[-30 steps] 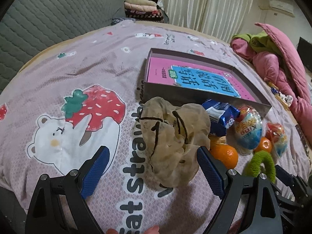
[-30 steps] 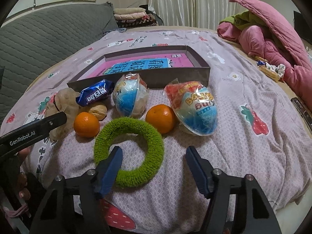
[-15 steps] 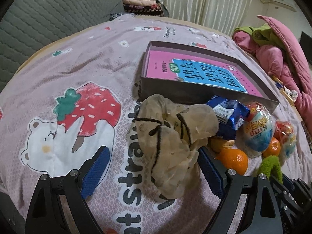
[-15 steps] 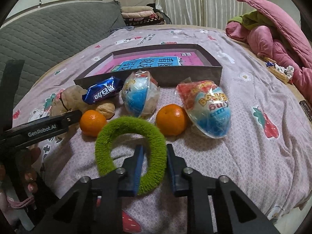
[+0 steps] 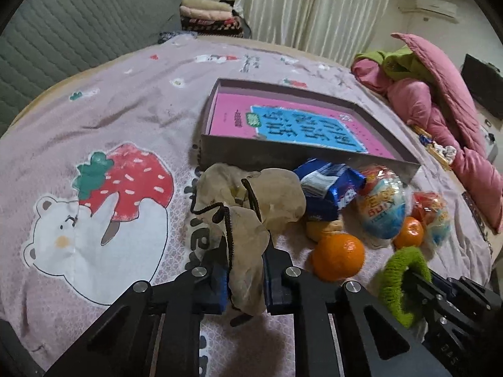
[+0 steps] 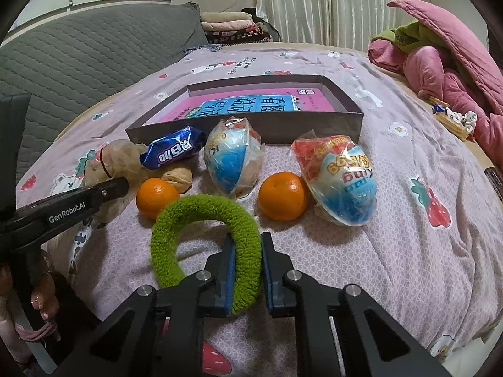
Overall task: Organize objects
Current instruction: 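Grasp the beige mesh bag with the left tool while the right tool grasps the green ring, then carry the mesh bag and green ring into the grey tray and release both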
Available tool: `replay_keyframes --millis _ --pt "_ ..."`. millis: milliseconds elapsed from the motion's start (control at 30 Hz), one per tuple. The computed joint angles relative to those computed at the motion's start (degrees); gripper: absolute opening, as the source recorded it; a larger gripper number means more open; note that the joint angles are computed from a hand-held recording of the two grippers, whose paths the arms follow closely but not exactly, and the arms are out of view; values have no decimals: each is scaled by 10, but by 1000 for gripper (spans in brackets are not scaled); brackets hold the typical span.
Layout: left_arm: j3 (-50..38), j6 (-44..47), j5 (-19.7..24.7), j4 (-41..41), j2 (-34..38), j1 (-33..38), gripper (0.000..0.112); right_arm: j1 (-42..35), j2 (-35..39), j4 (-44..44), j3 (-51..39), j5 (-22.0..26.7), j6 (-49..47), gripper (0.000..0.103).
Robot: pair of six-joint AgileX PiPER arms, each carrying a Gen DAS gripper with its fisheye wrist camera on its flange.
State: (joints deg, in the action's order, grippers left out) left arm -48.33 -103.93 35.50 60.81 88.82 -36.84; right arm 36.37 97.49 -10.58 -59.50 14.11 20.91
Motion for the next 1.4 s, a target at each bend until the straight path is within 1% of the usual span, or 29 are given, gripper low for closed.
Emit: replay_keyframes --millis 133,333,433,567,667,800,900,967,1033,1100,1167,1233,1300,1400 --pt "6 -33 37 36 -11 -31 15 1 -6 -14 3 -3 12 15" --pt "13 -43 49 44 -24 -47 15 -1 -17 -48 10 -10 47 15" --pt "17 -57 66 56 -31 -64 15 -2 -23 -61 14 -16 57 15" --pt "26 -80 101 76 -43 -94 15 0 -33 -112 19 -25 105 15" --pt "19 -80 126 81 -43 -109 15 -2 -37 -150 20 -32 141 15" --pt "9 -71 138 78 -37 -115 15 -5 -40 -182 14 -34 167 15" --pt "5 -67 142 77 -36 -116 15 -9 -36 -183 1 -35 159 15" --pt "-2 -59 145 74 -32 -114 15 -11 -35 -205 -5 -36 179 15" --pt "-8 -52 144 72 -31 -110 15 -15 -33 -195 -12 -37 168 15" --pt "-22 -44 148 72 -25 -107 15 -21 -28 -157 -25 -40 130 15" --pt "-32 -38 143 70 -21 -101 15 -25 -21 -150 -42 -42 122 15" --pt "-43 -25 137 65 -14 -93 15 -28 -14 -125 -58 -45 96 15" --pt "-53 -18 137 62 -7 -87 15 -27 -6 -135 -72 -44 104 15" --pt "-73 -3 139 60 4 -76 15 -28 8 -122 -97 -43 89 15"
